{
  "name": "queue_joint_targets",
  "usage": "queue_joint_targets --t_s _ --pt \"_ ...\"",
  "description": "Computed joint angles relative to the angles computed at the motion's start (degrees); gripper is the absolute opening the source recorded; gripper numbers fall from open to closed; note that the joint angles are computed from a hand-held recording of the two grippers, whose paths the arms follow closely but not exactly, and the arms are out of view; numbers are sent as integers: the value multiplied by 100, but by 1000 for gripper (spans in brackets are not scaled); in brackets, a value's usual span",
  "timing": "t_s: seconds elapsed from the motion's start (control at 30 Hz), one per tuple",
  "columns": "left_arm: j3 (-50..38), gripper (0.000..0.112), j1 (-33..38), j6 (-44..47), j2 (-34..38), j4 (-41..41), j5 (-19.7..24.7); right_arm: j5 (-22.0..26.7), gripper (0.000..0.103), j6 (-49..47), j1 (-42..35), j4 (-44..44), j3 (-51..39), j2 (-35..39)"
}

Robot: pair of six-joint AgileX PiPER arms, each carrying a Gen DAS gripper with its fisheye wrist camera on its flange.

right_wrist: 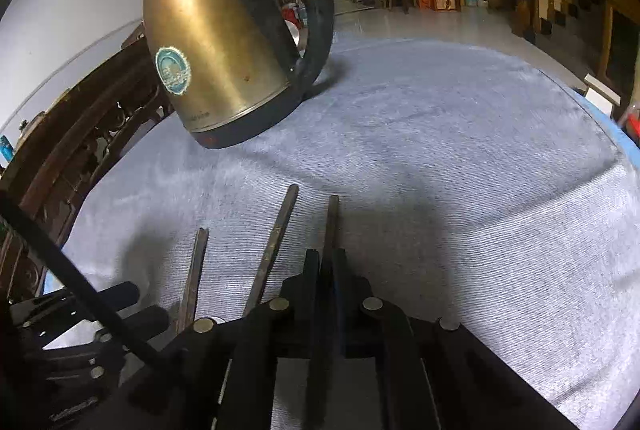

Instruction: Organize utensils

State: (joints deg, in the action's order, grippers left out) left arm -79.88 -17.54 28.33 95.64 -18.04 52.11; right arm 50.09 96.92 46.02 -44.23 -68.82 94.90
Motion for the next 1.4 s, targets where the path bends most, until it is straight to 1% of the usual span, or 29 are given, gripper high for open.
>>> queue_joint_targets --t_s 0.03,0.07,0.1,0.13,0.2,0.23,0.3,0.37,0.4,0.43,0.53,0.57,0.6,0.67,0.77,0.8,0.83,0.87,0.9,0.93,1.07,1.13,1.17,1.23,1.33,1.4 --pt "-24 48 -49 -52 21 29 -31 21 8 62 18 -31 25 -39" --pt "-34 49 -63 -60 32 30 -42 -102 7 169 -37 -68 127 -105" --pt "-101 50 -109 -134 87 82 -32 -418 7 328 -130 -91 368 -269" --pt "-217 50 -164 -251 193 170 30 -608 7 396 -207 -99 473 -341" --pt "-267 52 -315 -423 256 379 -59 -1056 7 661 -358 -136 798 -580" --pt "-267 52 -413 -574 259 585 -126 -1150 7 737 -387 -145 855 -628" --pt "-397 52 -409 -721 334 581 -24 -1471 7 898 -505 -161 1047 -767" --pt "-437 50 -350 -677 358 498 20 -1581 7 938 -534 -166 1099 -820" --pt "-418 46 -364 -704 348 566 -24 -1658 10 866 -575 -83 1110 -846" --pt "-424 45 -380 -721 351 611 -35 -1700 11 796 -613 -2 1093 -832" --pt "-557 31 -464 -808 442 663 17 -1384 12 289 -574 378 727 -621" --pt "-626 23 -527 -846 484 717 63 -1198 15 13 -531 533 506 -493" --pt "-695 17 -567 -885 520 748 127 -992 21 -157 -474 594 289 -362" --pt "-806 11 -621 -963 588 809 203 -534 21 -325 -334 552 -61 -121" --pt "-906 8 -592 -1033 654 773 290 233 22 -587 -81 417 -573 244" --pt "-930 7 -564 -1059 670 733 321 575 21 -733 30 356 -836 442" --pt "-932 6 -537 -1095 672 705 334 824 19 -841 117 287 -1003 580" --pt "-902 5 -512 -1104 656 682 327 1018 14 -952 174 247 -1137 686" --pt "-859 5 -479 -1087 627 644 322 1325 8 -1106 242 239 -1351 836" --pt "-805 5 -428 -1034 584 577 332 1435 8 -1147 262 246 -1409 863" --pt "-691 5 -106 -809 416 204 486 1005 7 -1017 100 418 -1028 502" --pt "-749 5 76 -717 368 29 681 656 6 -1042 -39 656 -805 258" --pt "-794 5 159 -701 330 -23 796 356 6 -1075 -127 841 -657 95" --pt "-844 5 280 -652 233 -151 929 -23 6 -1108 -246 1093 -426 -180" --pt "-809 5 504 -558 -66 -373 1013 -384 6 -956 -269 1013 -155 -539" --pt "-811 5 564 -551 -225 -488 952 -818 6 -614 -263 730 182 -880"
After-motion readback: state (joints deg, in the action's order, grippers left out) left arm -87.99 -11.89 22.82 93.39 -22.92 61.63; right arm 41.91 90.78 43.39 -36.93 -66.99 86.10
